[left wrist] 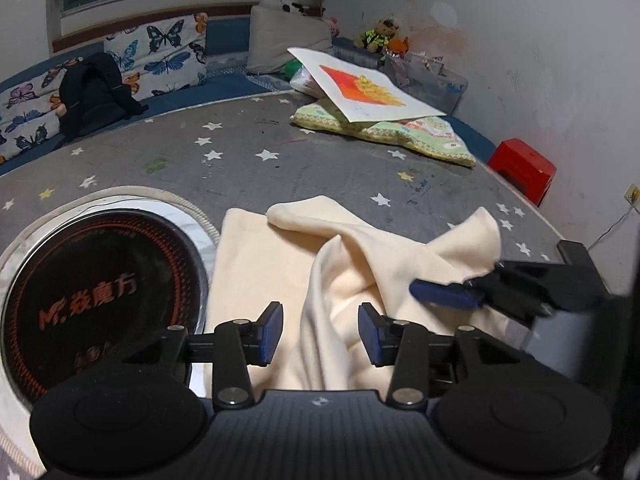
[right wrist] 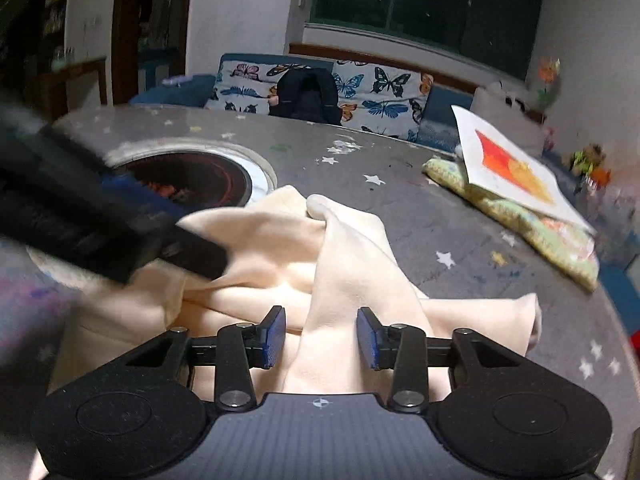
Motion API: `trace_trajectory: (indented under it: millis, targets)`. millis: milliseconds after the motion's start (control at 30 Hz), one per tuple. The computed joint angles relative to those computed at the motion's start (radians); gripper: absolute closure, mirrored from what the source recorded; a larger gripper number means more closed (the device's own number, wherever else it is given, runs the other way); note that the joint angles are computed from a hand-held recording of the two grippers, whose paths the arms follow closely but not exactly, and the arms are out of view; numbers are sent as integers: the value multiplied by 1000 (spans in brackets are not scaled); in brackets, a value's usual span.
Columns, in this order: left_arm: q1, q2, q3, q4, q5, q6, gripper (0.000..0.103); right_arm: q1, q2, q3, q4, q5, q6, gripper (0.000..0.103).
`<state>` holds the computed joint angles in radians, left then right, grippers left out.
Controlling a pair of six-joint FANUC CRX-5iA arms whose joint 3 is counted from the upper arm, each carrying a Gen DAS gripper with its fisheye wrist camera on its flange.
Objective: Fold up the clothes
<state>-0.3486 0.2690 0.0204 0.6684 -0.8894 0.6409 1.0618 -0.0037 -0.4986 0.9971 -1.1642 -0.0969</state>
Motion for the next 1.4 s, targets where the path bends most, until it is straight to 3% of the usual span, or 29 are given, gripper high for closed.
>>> trace_trajectory:
  millis: [67, 133, 467, 533, 567, 600, 633, 733, 933, 1033, 1133, 1233, 1400]
  targets:
    - [-3, 19, 22, -18, -13, 25, 92, 13, 6, 3, 2, -35, 26, 84]
    - [-3, 32, 35, -29, -21, 40, 95, 28, -8, -8, 5, -58, 39, 90]
    - [61, -31, -59, 25, 7, -33, 99, 142, -119, -73, -49, -225, -48, 93]
    - [62, -36, -66, 28, 9, -33, 99, 150, -142, -89, -42, -192, -103, 85]
    - [63, -39, -70, 31, 10, -34, 99, 151, -151, -94, -36, -173, -128, 77]
    - [63, -42, -74, 35, 11, -36, 99, 152, -152, -99, -18, -157, -150, 61]
    - [62, -44, -76, 36, 12, -38, 99, 153, -151, -104, 4, -141, -172, 57]
    - [63, -53, -85, 43, 16, -49, 99, 147, -132, -102, 44, -88, -197, 47]
    - [74, -62, -102, 59, 16, -67, 99, 124, -53, -56, -26, -53, -152, 45]
    - [79, -60, -100, 56, 10, -67, 99, 131, -49, -62, -50, -73, -170, 50]
    - [76, -56, -98, 53, 7, -68, 97, 147, -68, -72, -61, -97, -184, 70]
    - [72, -54, -100, 54, 5, -82, 95, 167, -77, -76, -71, -124, -189, 80]
    - [69, -53, -109, 53, 10, -96, 96, 191, -79, -74, -80, -157, -183, 87]
